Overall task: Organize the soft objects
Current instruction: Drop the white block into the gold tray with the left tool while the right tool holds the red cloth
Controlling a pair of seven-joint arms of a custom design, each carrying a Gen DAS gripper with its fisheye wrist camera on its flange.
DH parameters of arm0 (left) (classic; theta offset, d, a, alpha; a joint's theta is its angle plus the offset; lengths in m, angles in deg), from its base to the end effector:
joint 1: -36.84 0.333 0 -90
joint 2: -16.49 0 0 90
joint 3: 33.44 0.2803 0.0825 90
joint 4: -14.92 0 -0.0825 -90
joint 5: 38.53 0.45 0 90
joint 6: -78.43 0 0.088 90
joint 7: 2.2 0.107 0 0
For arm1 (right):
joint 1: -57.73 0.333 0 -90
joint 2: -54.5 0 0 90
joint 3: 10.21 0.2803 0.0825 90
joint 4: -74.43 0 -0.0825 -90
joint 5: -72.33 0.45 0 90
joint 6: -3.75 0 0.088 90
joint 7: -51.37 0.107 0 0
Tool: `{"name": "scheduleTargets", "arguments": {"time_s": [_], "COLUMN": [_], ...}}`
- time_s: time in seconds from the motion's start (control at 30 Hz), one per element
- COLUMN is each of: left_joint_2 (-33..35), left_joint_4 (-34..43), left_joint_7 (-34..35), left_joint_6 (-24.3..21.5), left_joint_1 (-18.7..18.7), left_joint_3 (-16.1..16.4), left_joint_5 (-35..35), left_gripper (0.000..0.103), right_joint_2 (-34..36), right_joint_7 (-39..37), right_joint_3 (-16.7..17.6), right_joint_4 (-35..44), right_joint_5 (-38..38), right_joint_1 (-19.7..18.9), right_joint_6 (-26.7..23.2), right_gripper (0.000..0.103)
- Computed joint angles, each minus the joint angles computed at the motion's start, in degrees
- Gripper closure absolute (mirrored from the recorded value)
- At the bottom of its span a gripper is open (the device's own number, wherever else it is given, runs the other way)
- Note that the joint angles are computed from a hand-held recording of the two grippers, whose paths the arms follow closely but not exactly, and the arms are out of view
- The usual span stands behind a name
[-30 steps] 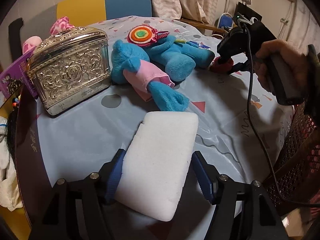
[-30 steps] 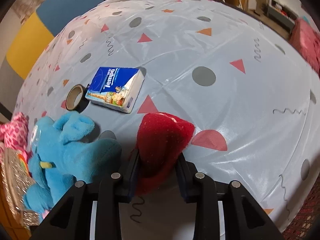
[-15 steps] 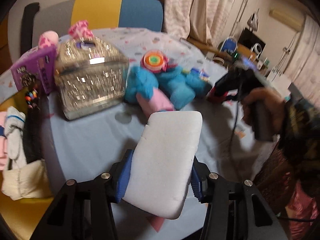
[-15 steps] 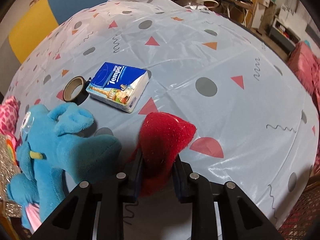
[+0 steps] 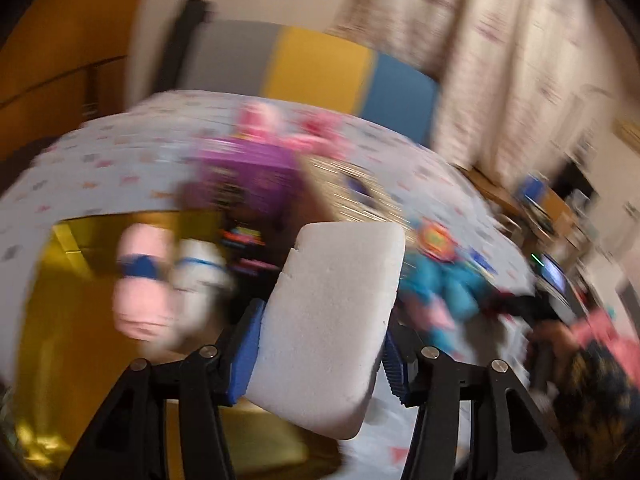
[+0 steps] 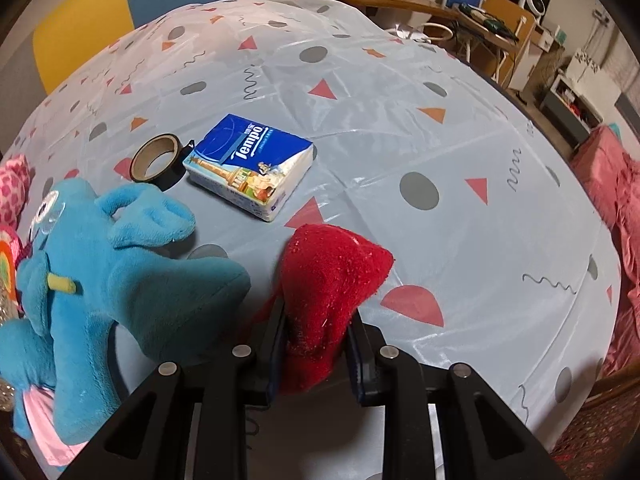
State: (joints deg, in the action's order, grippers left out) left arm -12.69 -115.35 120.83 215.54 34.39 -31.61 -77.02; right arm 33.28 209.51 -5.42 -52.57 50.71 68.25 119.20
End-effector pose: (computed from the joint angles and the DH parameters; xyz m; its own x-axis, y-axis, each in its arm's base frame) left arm 0.5273 -0.0092 0.5793 -0.3371 -0.8954 0.2908 -0.7173 0.0442 -0.6954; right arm 0.5230 0.1226 0.4944 -0.7130 -0.7009 0.0191 -0.6467 0.6468 -0.4044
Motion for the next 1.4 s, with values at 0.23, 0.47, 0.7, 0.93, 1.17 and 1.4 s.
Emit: {"name": "scheduleTargets", "arguments": {"time_s": [0.23, 0.47, 0.7, 0.93, 1.17, 1.4], "left_joint_2": [13.0, 23.1, 30.8, 25.4, 13.9, 5.1], "left_joint_4": [10.6, 19.3, 26.1, 19.6, 7.4, -0.8], "left_joint_7": [-16.8, -25.4, -27.9, -26.5, -21.6, -18.6], "left_joint_6": [1.7, 0.4, -1.4, 5.9, 13.8, 17.0], "left_joint_1": [9.1, 11.8, 11.7, 11.6, 9.8, 7.6], "left_joint_3": [-1.9, -2.9, -3.3, -3.4, -3.5, -4.0], "left_joint_5": [13.2, 23.0, 25.8, 26.2, 24.3, 23.4], "left_gripper": [0.047, 0.045, 0.021, 0.019, 0.011, 0.000], "right_joint_2": [0.9, 0.8, 1.0, 1.3, 1.1, 0.3], "right_joint_7": [-1.4, -1.6, -2.1, -2.4, -2.2, -0.8], "right_joint_3": [0.4, 0.2, 0.3, 0.4, 0.4, 0.5], "right_joint_4": [1.0, 0.9, 1.2, 1.5, 1.5, 1.1], "right_joint_5": [-1.2, -1.1, -1.3, -1.6, -1.6, -1.8], "right_joint_1": [0.2, 0.4, 0.5, 0.5, 0.6, 0.3], "right_joint_6": [-1.4, -1.2, -1.6, -2.0, -2.0, -2.3], "right_gripper": [0.078, 0.078, 0.078, 0.078, 0.079, 0.082]}}
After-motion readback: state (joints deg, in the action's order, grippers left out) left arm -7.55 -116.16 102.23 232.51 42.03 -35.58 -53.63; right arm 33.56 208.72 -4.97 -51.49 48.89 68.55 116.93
